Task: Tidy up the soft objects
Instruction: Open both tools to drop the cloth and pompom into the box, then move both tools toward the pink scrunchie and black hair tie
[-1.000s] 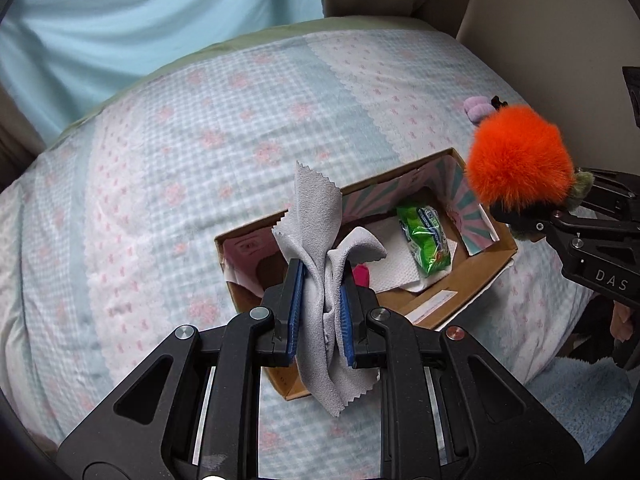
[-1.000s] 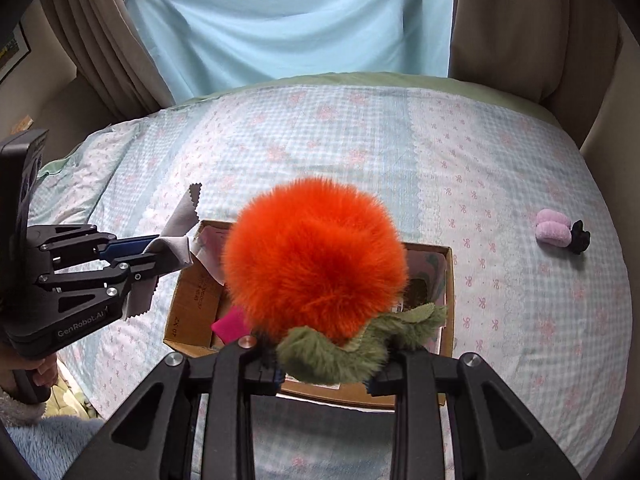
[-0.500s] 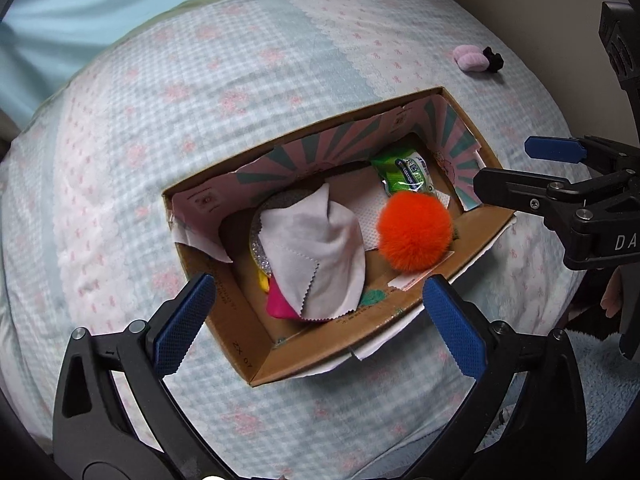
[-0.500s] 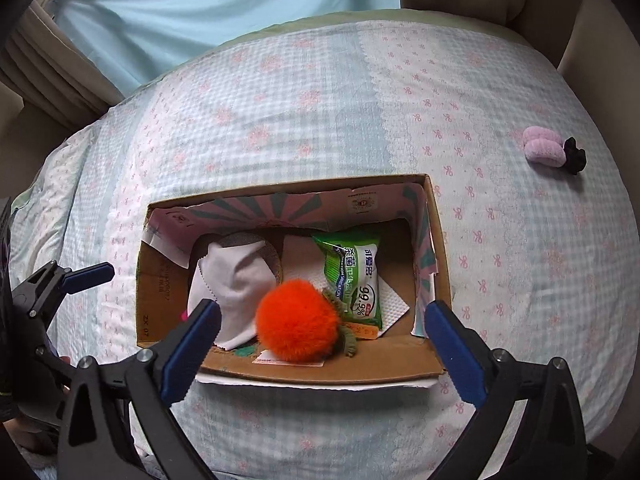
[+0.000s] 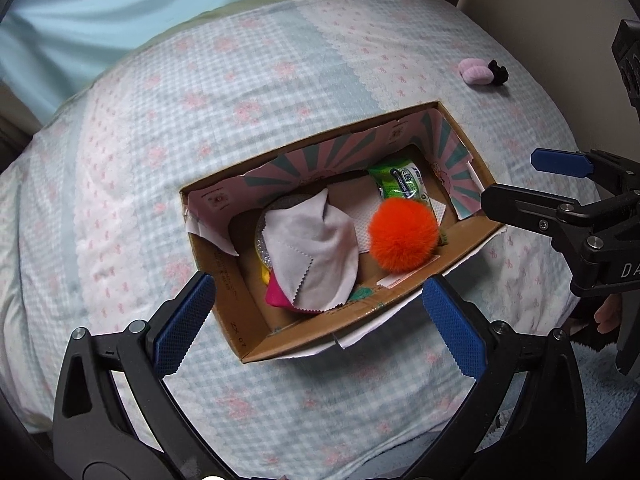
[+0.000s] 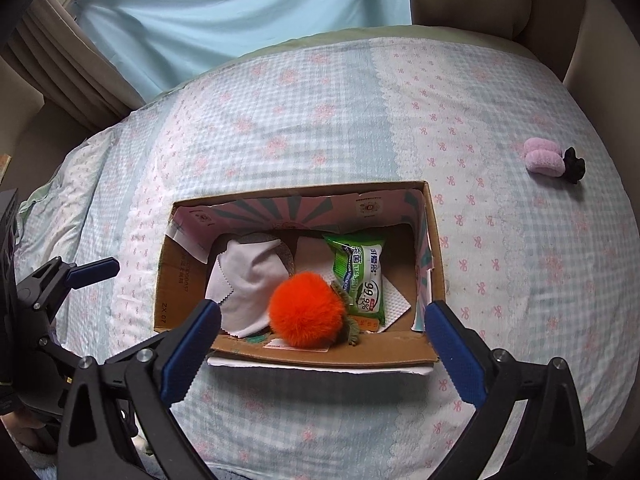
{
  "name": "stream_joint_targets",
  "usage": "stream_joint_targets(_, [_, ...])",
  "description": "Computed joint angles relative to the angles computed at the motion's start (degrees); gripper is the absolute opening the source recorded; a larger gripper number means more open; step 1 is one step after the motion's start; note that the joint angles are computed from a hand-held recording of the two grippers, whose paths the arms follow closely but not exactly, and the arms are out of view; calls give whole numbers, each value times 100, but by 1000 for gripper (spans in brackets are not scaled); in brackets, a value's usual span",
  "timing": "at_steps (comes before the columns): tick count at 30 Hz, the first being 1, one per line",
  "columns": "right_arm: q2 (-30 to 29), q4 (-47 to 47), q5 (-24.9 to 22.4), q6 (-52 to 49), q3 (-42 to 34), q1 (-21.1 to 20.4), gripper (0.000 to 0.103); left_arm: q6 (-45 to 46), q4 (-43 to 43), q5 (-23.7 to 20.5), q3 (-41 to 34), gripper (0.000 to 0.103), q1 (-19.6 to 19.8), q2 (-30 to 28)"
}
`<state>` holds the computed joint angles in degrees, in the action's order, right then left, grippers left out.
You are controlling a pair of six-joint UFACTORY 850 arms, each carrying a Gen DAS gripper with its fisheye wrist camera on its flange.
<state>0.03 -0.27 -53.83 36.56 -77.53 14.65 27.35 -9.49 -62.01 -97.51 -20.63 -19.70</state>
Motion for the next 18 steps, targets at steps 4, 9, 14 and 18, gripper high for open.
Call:
stream_joint_targets(4, [249,-191,-9,86,91,-22,102,-237,109,48,55,103,-106,165])
stream_joint_targets(9, [695,-508,0,146,127,-126,102,-592,121,91,-11,103,-289,383])
stream_joint_targets(14, [1077,-959,-235,-17,-3,-310,102,-1216,388,198,-182,103,-651,529])
stream_joint_targets(18, [1383,-930,-304,-480,-54,-710,102,-1644,378,119,-534,103,-936,423])
